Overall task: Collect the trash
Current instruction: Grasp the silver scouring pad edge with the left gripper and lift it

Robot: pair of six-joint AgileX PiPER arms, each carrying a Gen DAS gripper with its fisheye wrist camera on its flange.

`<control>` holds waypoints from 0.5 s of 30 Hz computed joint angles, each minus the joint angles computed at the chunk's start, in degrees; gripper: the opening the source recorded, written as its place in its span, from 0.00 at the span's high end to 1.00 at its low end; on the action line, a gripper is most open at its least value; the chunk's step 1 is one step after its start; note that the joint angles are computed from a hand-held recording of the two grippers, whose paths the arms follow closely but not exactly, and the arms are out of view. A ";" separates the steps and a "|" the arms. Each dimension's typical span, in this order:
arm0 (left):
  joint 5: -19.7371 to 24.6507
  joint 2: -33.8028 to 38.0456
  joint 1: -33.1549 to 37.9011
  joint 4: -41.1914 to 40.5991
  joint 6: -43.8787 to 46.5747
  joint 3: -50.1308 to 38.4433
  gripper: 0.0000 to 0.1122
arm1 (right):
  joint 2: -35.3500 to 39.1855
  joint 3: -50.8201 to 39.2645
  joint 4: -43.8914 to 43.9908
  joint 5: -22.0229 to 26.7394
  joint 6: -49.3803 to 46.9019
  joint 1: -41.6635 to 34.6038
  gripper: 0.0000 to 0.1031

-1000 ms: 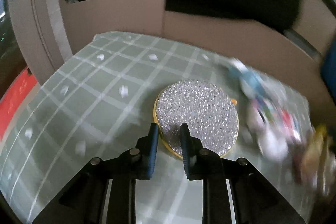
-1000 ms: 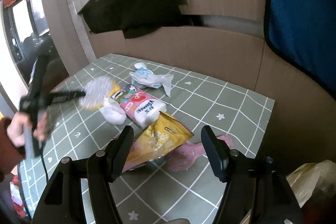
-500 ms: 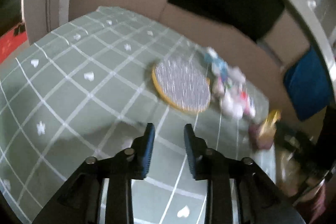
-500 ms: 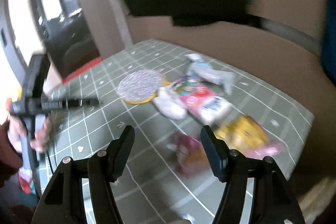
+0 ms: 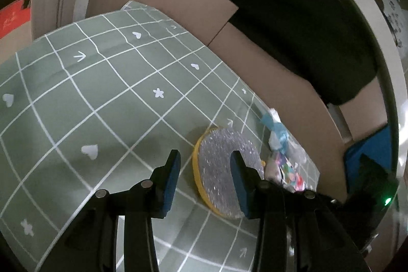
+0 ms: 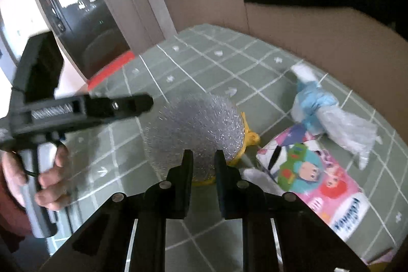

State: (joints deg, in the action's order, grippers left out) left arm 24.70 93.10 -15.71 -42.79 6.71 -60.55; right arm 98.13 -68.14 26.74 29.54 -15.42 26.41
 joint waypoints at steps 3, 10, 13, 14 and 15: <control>0.09 1.84 0.39 -0.86 0.16 -1.23 0.63 | 0.04 1.08 2.43 -1.34 -2.17 -0.23 0.84; 1.52 4.94 0.75 -9.16 5.84 -1.88 0.63 | -0.62 3.02 7.65 -1.84 -6.98 -1.58 0.86; 3.04 6.03 0.65 -11.72 7.48 -2.91 0.63 | -2.07 4.69 8.67 -1.56 -8.13 -2.16 0.86; 4.09 6.50 0.68 -13.57 8.43 -3.25 0.63 | -2.00 4.59 8.43 -1.52 -7.73 -2.08 0.86; 4.66 6.69 0.55 -14.30 8.64 -3.51 0.63 | -2.01 4.59 8.45 -1.39 -7.69 -2.16 0.86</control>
